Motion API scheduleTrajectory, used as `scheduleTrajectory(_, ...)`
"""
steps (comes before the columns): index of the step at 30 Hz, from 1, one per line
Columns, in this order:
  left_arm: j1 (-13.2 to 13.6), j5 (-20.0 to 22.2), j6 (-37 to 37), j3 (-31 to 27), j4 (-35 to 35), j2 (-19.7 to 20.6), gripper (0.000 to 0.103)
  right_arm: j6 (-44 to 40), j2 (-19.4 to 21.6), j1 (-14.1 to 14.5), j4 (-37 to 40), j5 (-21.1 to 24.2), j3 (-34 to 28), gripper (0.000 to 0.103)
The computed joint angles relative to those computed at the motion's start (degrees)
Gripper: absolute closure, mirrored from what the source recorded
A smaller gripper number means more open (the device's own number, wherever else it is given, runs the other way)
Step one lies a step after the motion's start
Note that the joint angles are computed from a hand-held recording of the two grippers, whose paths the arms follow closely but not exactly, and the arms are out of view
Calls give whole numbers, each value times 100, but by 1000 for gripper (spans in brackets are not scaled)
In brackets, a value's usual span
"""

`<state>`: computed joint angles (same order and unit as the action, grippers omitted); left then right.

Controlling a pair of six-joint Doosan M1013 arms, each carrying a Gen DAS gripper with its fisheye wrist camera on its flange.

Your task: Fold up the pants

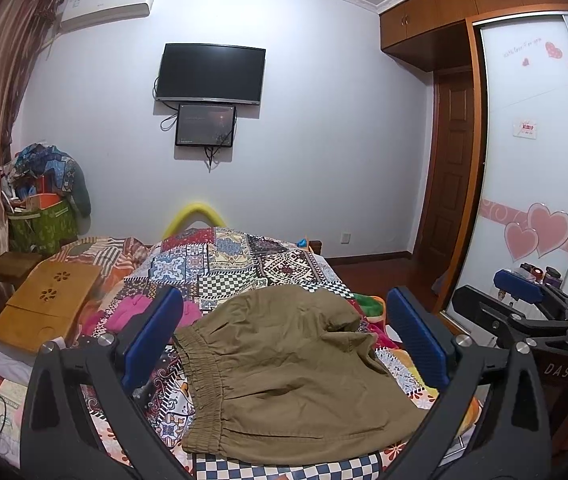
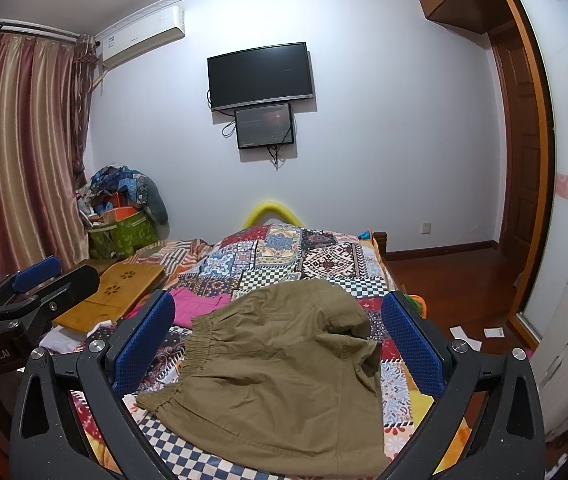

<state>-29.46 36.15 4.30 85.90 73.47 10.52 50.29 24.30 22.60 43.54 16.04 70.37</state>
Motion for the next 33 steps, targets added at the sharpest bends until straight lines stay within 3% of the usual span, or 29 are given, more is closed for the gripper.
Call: scheduleTrajectory(33,27,39,90,-79,-156,53,0,171,34,-13,-108,136,-65,0)
